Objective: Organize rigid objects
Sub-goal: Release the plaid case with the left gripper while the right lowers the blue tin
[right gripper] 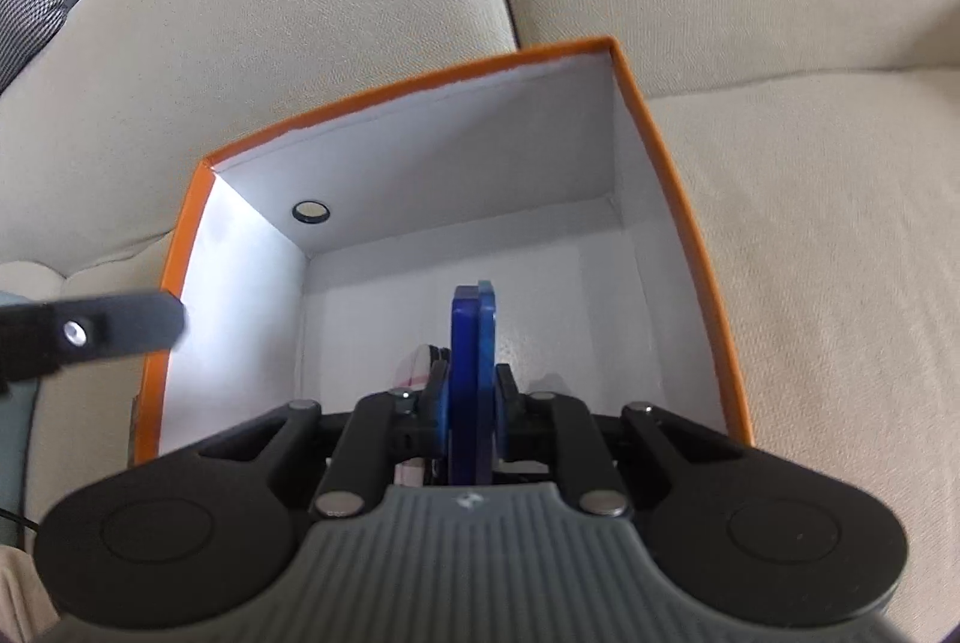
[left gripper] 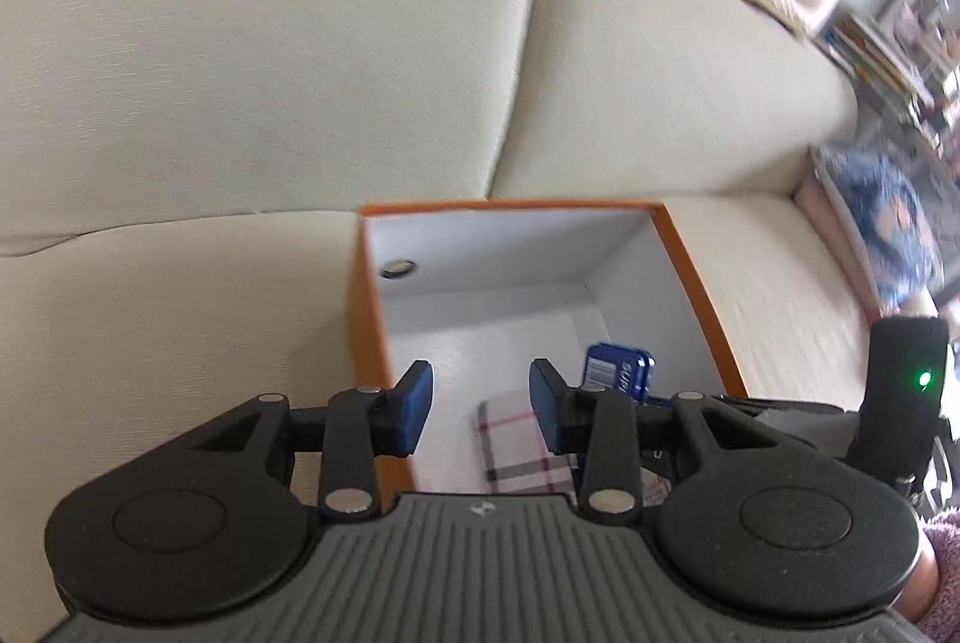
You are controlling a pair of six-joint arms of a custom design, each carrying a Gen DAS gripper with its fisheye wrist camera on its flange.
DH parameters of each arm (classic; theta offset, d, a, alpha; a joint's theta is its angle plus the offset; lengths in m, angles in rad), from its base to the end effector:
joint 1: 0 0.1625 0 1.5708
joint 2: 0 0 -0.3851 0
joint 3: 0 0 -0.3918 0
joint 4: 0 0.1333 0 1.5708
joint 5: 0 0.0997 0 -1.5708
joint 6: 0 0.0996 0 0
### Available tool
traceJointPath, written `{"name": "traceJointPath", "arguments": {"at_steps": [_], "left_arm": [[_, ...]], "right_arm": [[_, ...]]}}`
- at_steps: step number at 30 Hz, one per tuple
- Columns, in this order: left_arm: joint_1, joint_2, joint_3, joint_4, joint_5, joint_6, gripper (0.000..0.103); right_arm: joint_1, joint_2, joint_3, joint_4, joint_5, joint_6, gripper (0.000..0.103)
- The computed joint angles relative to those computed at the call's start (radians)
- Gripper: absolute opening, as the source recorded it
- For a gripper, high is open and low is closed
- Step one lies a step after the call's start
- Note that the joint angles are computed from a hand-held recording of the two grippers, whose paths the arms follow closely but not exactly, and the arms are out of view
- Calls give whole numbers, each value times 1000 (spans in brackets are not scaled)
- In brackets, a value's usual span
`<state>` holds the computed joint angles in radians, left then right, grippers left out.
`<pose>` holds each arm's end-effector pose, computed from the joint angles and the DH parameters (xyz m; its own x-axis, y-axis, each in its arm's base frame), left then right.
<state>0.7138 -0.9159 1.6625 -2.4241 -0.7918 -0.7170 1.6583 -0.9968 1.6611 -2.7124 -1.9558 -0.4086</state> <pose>-0.3422 -0.5653 0.1420 -0.8877 -0.0592 -0.4566 0.2232 0.8120 -0.5393 0.1522 -0.6377 0.2081 -0.8302 -0.2682 0.4887 -0.4441 0.8481 -0.2890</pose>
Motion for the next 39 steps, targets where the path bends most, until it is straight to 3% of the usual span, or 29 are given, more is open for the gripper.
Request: {"name": "traceJointPath", "arguments": {"at_steps": [10,17,27,32,36,39], "left_arm": [[11,-74,89,-9,-1,-94,44],[29,-80,120,-52,-50,-104,44],[44,-94,146,-74,-76,-120,43],[48,-96,151,-83,-81,-125,43],[46,-96,154,-89,-83,-126,43],[45,-98,157,-95,-85,-127,43]], "right_arm": [[41,34,9,-137,-81,-100,14],[16,33,-77,157,88,-12,14],[10,140,-203,370,134,39,14],[10,179,-228,399,117,68,14],[16,194,-239,418,67,78,29],[27,180,-208,369,21,42,31]]}}
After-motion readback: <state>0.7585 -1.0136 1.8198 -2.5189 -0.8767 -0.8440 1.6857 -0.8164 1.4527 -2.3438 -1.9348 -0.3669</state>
